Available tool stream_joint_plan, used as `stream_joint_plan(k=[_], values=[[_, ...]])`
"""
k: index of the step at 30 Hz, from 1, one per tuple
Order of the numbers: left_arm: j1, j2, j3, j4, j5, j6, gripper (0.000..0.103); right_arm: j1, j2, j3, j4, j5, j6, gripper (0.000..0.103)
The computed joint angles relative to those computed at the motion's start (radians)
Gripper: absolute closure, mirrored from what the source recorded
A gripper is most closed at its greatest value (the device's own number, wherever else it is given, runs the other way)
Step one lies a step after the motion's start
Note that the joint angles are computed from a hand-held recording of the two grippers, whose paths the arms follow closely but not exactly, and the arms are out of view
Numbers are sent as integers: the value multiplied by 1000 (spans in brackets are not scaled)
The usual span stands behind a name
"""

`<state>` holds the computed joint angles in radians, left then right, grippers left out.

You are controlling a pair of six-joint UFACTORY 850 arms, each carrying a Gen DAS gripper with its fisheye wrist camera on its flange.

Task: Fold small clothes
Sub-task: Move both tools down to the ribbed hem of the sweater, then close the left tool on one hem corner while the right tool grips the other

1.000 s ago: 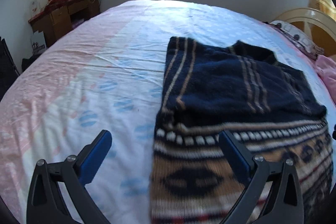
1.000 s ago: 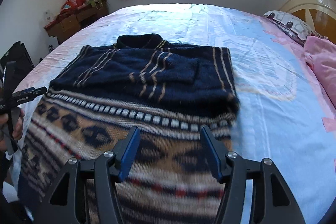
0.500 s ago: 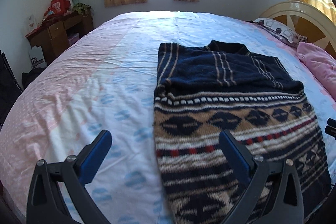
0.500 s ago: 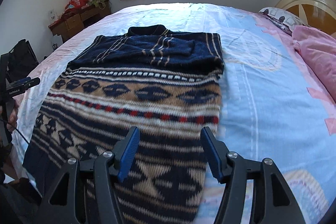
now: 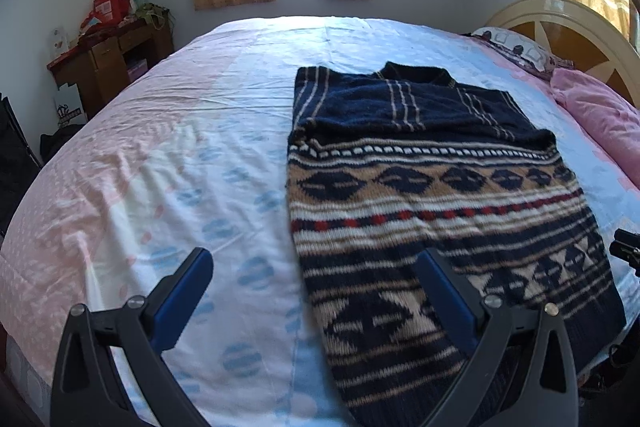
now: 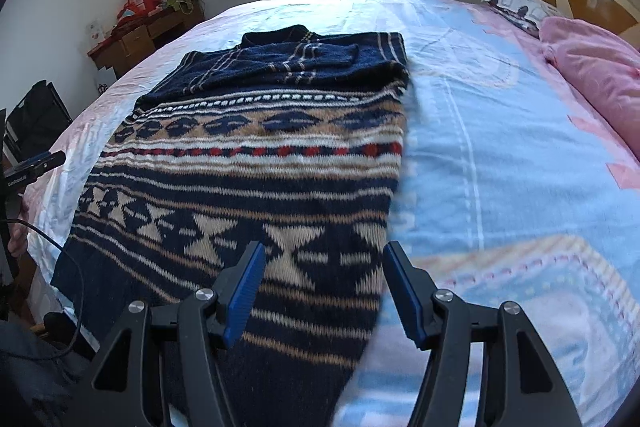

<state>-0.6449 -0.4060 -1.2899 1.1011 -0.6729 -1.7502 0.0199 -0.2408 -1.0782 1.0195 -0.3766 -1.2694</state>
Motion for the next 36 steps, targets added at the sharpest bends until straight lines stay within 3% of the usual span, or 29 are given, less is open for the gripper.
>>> stream_joint_plan(k=[7, 15, 23, 28, 31, 34, 36], values=[[-36, 14, 37, -38, 5, 13, 0, -8, 48, 70, -28, 24, 2, 41], [-75, 1, 65, -185, 84, 119, 3, -26, 91, 132, -81, 15, 50, 41], [-72, 2, 89, -372, 221, 262, 28, -54, 116, 165, -136, -42, 130, 41], [-71, 4, 97, -425, 270, 309, 38, -59, 142, 194, -113, -68, 103, 41], [-62, 8, 108, -473, 314, 349, 46, -41, 145, 200, -140, -46, 124, 42], [-57, 20, 123, -482, 352, 360, 60, -39, 144, 197, -146, -75, 112, 73], [-52, 29, 139, -492, 396, 374, 76, -43, 141, 197, -134, -86, 98, 78]])
